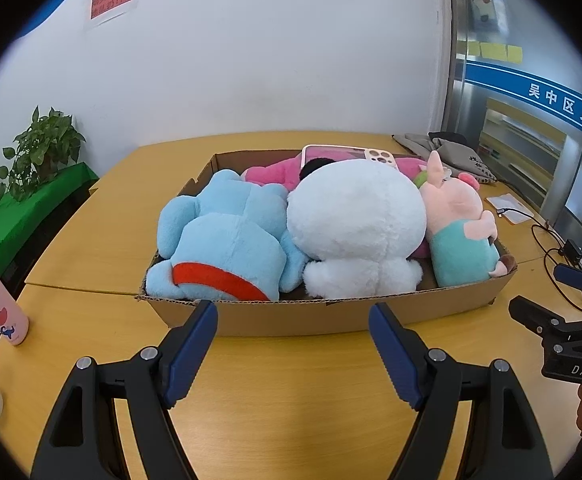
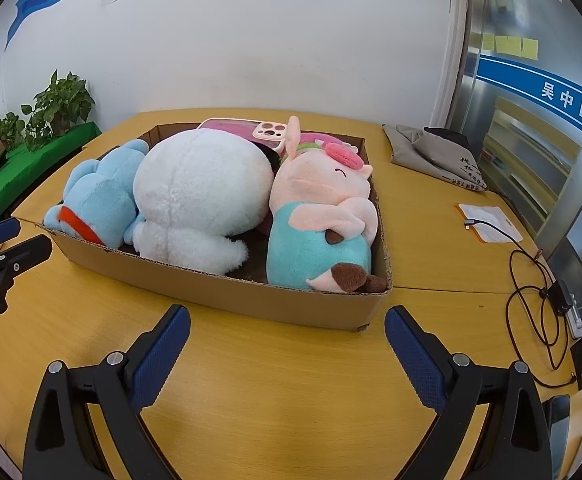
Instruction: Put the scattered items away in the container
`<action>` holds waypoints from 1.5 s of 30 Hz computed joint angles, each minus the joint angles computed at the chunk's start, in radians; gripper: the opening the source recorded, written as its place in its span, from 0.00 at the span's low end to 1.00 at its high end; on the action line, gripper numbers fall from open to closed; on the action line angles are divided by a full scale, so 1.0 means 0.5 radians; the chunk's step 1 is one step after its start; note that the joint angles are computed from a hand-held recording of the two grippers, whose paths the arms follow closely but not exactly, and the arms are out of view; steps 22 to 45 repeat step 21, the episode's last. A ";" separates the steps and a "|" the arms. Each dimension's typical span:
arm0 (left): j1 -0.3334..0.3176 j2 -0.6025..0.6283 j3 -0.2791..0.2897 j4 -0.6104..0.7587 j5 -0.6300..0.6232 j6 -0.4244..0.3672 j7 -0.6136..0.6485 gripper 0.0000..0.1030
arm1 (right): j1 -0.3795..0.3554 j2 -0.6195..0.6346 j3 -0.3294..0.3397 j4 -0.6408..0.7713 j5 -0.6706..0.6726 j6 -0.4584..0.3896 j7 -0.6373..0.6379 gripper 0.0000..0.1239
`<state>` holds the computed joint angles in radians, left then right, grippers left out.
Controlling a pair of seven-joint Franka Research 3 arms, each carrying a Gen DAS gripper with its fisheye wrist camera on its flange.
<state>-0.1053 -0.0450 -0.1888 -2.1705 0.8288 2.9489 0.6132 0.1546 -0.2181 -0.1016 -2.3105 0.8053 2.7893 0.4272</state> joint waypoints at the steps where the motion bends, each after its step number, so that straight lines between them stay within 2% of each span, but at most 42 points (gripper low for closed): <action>1: 0.001 0.002 0.001 0.000 0.003 0.002 -0.005 0.76 | 0.001 -0.002 0.001 -0.002 0.002 0.005 -0.003 0.81; 5: 0.000 0.013 0.002 0.010 0.012 -0.018 -0.020 0.76 | 0.002 -0.001 0.005 -0.006 -0.004 0.014 -0.001 0.81; 8: -0.010 0.013 0.010 -0.008 -0.099 -0.016 0.060 0.76 | 0.009 0.001 0.004 -0.007 0.006 0.021 -0.013 0.81; 15: -0.002 0.010 0.012 -0.021 -0.052 -0.001 0.043 0.76 | 0.012 -0.001 0.011 -0.018 -0.010 0.037 0.004 0.81; 20: 0.014 -0.002 -0.003 -0.014 0.160 -0.021 -0.142 0.77 | 0.016 -0.005 0.008 -0.024 -0.014 0.034 0.005 0.81; 45: 0.011 0.002 -0.001 -0.013 0.146 -0.020 -0.121 0.77 | 0.015 -0.009 0.010 -0.029 -0.018 0.035 0.011 0.81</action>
